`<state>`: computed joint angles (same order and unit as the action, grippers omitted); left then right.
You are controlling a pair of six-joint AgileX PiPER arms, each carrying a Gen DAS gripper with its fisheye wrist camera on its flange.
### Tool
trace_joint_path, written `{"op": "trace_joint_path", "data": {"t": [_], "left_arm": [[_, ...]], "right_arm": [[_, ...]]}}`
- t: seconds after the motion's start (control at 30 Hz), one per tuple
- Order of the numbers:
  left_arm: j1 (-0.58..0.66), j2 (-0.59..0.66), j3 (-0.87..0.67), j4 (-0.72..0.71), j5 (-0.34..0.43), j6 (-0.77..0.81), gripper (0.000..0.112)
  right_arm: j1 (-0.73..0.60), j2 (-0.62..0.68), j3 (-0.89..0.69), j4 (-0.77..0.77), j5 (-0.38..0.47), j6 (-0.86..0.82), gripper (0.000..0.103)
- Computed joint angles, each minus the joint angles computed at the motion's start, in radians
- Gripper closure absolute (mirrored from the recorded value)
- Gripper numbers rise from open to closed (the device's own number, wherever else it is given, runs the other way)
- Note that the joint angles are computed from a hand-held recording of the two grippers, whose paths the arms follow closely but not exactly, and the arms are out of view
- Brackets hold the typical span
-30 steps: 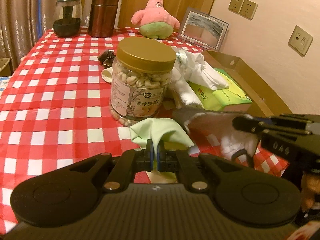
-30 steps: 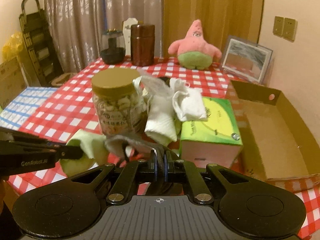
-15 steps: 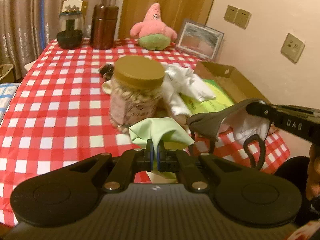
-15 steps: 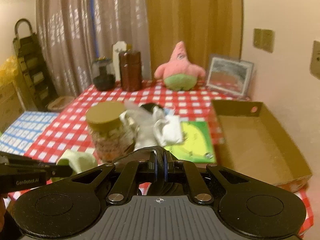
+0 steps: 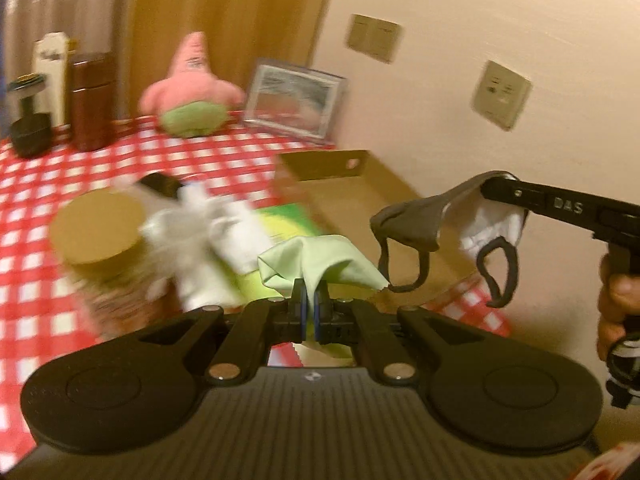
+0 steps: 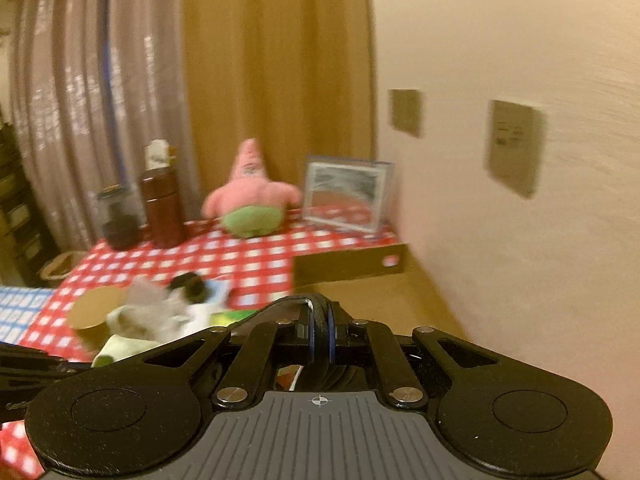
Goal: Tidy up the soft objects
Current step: 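Carry the green cloth with the left tool while the right tool carries the mask to the tray, then open the left tool over the tray while the right tool releases the mask there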
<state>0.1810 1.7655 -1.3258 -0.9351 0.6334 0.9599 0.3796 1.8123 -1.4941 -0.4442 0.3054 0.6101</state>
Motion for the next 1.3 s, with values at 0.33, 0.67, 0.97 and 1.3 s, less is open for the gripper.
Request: {"op": "trace_joint_path", "data": {"t": [0.33,0.67,0.97,1.3], "left_arm": [[-0.230,0.280,-0.363,0.158,0.017,-0.231,0.110],[-0.304,0.554,-0.727,0.302,0.078,-0.437,0.074],[-0.268,0.484,-0.601,0.280,0.025,-0.393,0.074],[-0.226,0.404,-0.488,0.235,0.006,-0.335,0.074]], "right_arm": [[-0.194,0.086,-0.039,0.326,-0.043,-0.315,0.097],[-0.255,0.208,-0.144,0.371,-0.031,-0.323,0.097],[-0.258,0.300,-0.248,0.591,0.024,-0.495,0.096],[-0.263,0.400,-0.384,0.654,0.152,-0.544,0.090]]}}
